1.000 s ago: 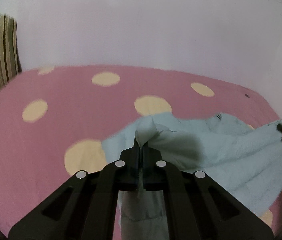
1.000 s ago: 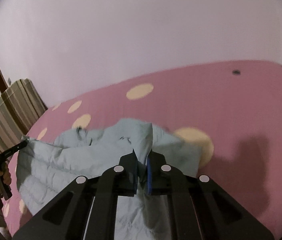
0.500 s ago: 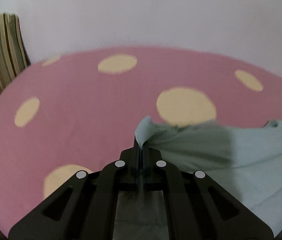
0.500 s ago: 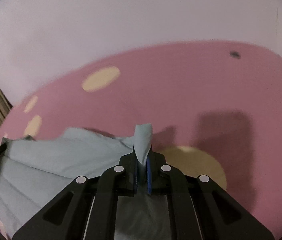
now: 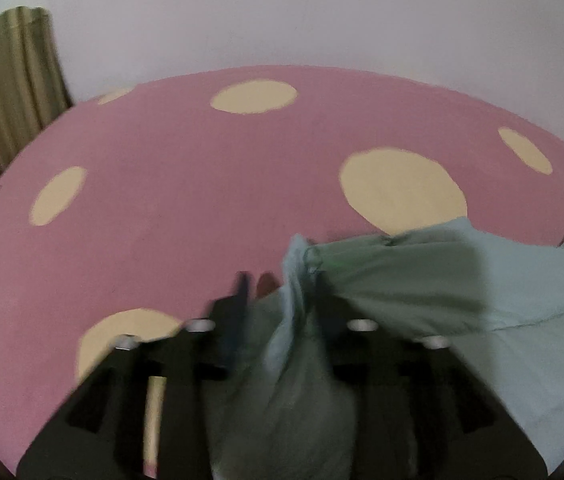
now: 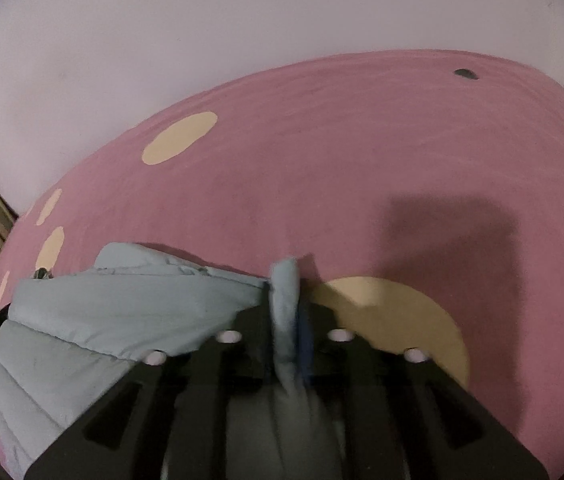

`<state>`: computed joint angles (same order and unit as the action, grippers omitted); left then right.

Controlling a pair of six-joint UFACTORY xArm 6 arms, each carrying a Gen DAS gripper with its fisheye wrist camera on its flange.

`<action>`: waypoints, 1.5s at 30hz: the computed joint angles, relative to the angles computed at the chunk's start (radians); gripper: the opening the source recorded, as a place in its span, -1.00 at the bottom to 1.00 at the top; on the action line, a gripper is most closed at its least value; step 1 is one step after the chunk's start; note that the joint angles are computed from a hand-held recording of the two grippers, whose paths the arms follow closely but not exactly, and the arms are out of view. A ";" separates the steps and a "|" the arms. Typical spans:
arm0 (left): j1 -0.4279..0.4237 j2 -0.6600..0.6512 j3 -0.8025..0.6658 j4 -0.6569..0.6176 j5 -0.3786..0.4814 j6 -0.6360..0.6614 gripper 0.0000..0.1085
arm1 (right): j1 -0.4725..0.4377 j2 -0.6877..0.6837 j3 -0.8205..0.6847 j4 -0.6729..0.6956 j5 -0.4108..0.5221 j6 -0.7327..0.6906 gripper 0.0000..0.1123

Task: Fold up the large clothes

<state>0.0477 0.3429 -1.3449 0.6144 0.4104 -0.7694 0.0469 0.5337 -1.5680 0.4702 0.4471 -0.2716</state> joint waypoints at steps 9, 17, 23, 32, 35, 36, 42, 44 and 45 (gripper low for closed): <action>-0.121 -0.149 0.110 -0.085 -0.115 0.014 0.05 | 0.156 -0.186 0.174 0.137 -0.097 -0.135 -0.19; -0.187 0.012 0.026 -0.053 -0.072 -0.049 0.07 | 0.248 -0.053 0.136 -0.151 -0.147 0.041 -0.19; -0.195 0.060 -0.012 0.024 -0.036 -0.098 0.07 | 0.251 -0.031 0.131 -0.151 -0.175 0.062 -0.19; -0.108 -0.157 0.190 0.038 -0.127 -0.112 0.07 | 0.130 -0.202 0.249 -0.050 -0.166 0.002 -0.18; -0.079 -0.139 0.198 -0.034 -0.105 -0.067 0.07 | 0.086 -0.169 0.239 -0.123 -0.149 0.057 -0.18; -0.072 -0.132 0.201 -0.053 -0.113 -0.058 0.07 | 0.078 -0.152 0.230 -0.087 -0.135 0.026 -0.18; -0.061 -0.058 0.173 0.014 -0.143 -0.110 0.10 | 0.089 -0.091 0.230 -0.027 -0.203 -0.047 -0.14; -0.053 -0.049 0.180 0.018 -0.170 -0.119 0.12 | 0.094 -0.087 0.232 -0.014 -0.216 -0.056 -0.14; -0.053 -0.049 0.178 0.021 -0.167 -0.121 0.12 | 0.096 -0.088 0.231 -0.016 -0.218 -0.052 -0.14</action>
<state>-0.0057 0.2937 -1.1669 0.6358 0.2431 -0.8905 0.1428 0.4458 -1.3373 0.4542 0.2291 -0.3231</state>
